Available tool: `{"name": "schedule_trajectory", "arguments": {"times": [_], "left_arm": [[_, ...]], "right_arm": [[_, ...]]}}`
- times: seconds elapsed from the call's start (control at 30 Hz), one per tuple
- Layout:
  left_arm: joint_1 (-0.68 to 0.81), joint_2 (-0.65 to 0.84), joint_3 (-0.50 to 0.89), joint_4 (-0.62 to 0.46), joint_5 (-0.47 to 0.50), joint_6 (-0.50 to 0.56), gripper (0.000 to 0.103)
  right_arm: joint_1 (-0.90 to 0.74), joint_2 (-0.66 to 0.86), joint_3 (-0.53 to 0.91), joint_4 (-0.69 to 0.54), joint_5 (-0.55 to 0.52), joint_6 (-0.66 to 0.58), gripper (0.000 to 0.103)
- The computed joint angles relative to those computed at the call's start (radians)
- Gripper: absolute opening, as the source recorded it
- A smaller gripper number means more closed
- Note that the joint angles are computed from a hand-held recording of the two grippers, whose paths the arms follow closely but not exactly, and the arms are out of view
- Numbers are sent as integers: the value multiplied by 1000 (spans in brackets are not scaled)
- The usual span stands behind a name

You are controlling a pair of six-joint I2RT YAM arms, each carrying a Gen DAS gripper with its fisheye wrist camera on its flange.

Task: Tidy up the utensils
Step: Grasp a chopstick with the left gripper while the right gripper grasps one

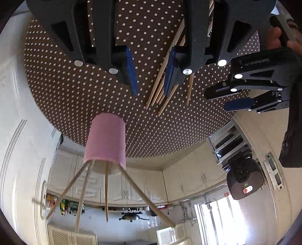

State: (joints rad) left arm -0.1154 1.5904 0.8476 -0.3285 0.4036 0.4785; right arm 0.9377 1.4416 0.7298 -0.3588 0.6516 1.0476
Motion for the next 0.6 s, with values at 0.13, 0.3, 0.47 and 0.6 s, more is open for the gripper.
{"name": "schedule_trajectory", "arguments": {"times": [0.13,0.3,0.47,0.6], "left_arm": [[-14,81,31,-4,-10,-23,57],[-51,149,63,-17,-42,-40,35],[-76,193,69,6,-63,-60,31],[-87,227,79,15,-71,-64,17]], "right_arm": [[-14,50,4,28,-42,-9,27],[-29,97,1,61,-99,-11,27],[-56,134,16,71,-146,-25,27],[-91,154,24,86,-204,-31,27]]}}
